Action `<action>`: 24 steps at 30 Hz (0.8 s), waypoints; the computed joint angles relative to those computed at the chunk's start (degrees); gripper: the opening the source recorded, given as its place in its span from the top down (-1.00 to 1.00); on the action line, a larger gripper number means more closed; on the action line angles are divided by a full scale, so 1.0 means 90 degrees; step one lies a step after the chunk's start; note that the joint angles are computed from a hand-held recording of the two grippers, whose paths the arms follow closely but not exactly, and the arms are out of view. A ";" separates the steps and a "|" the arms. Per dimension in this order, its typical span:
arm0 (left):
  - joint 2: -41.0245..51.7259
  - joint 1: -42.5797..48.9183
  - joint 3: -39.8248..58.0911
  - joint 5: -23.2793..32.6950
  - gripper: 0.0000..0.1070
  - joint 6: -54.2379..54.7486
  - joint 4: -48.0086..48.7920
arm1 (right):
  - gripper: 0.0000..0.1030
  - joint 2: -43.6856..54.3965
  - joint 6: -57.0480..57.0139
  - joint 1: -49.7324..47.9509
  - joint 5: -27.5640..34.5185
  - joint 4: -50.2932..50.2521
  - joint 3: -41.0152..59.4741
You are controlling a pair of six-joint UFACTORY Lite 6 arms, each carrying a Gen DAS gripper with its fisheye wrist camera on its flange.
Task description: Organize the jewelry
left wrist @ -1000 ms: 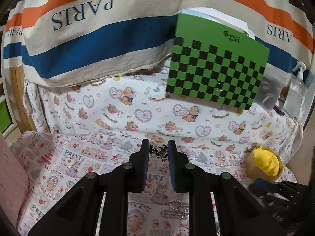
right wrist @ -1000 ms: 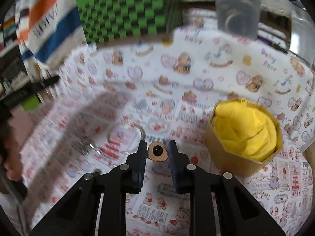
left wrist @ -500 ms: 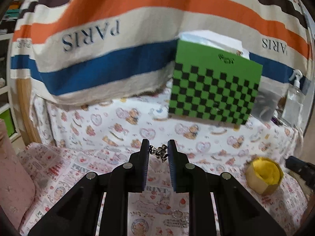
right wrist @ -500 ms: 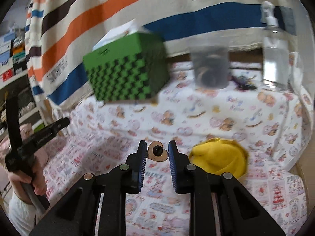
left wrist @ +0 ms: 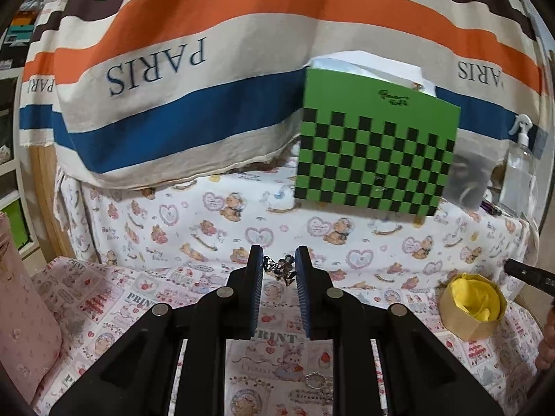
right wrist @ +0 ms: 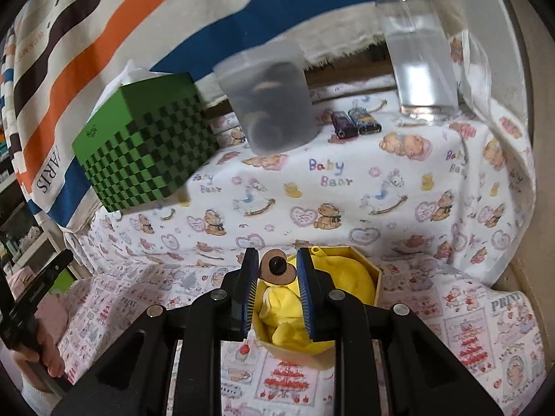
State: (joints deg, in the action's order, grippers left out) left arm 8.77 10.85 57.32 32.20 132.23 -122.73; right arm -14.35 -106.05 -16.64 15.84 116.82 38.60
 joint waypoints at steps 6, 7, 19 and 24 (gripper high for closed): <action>-0.0280 0.0005 0.0041 0.0075 0.67 -0.1802 0.1528 | 0.02 0.0671 0.0644 -0.0521 0.0475 -0.0552 0.0279; -0.0362 -0.0057 0.0059 0.0142 0.67 -0.2195 0.1875 | 0.01 0.0629 0.0673 -0.0593 0.0459 -0.0492 0.0255; 0.0254 -0.3438 0.1469 -0.1337 0.67 -0.5444 0.4892 | -0.08 0.0833 0.1599 -0.1901 0.1114 -0.1014 0.0217; 0.1894 -0.3939 0.3198 -0.0938 0.67 -0.7805 0.6606 | -0.08 0.1135 0.2180 -0.2343 0.1881 -0.1367 0.0344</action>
